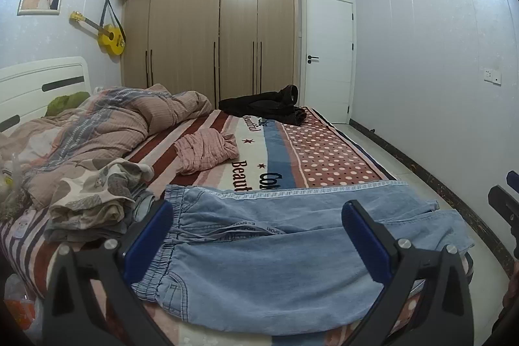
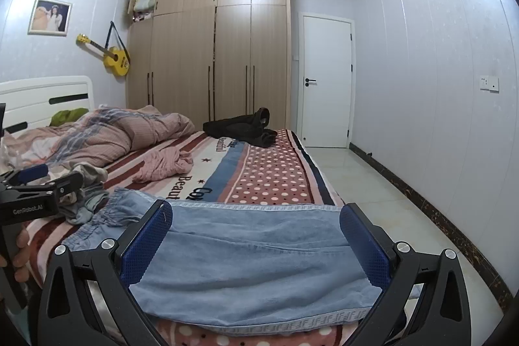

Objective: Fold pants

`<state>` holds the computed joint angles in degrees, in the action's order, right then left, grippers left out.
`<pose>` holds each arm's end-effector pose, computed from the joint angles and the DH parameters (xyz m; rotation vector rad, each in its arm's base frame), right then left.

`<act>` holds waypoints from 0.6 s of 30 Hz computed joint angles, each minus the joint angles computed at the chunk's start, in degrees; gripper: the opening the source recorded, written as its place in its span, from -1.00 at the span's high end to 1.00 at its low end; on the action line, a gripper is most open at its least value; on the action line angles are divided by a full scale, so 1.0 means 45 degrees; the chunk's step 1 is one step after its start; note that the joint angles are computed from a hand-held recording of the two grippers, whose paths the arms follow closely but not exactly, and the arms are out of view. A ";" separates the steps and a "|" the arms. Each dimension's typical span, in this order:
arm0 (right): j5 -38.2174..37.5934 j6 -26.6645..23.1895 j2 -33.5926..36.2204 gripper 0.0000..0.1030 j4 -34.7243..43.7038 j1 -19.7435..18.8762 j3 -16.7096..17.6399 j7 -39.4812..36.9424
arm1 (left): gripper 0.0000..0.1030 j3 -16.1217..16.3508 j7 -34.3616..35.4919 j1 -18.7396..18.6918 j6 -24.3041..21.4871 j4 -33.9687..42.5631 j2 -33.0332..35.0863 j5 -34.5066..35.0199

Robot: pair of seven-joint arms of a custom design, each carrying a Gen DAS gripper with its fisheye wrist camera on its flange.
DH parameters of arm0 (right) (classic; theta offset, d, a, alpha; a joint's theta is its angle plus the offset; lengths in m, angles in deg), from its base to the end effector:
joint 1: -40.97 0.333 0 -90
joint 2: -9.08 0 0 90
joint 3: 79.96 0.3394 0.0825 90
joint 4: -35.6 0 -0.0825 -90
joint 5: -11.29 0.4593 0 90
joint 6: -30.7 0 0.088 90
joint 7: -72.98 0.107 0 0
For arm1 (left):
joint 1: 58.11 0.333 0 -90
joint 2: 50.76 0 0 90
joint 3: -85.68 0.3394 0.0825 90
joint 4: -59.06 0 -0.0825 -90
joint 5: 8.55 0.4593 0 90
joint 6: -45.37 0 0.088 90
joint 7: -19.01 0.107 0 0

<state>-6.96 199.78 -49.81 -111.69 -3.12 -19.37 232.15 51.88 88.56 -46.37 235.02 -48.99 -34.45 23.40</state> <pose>0.4530 0.2045 0.4990 -1.1371 1.7692 -1.3555 0.6604 -0.2839 0.5065 -1.1239 1.9289 -1.3048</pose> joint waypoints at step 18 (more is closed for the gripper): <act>-0.0103 -0.0078 0.0118 -0.99 -0.0055 0.0170 -0.0135 0.0210 | -0.99 -0.0546 -0.0372 0.0546 0.0091 0.0055 0.0146 0.0516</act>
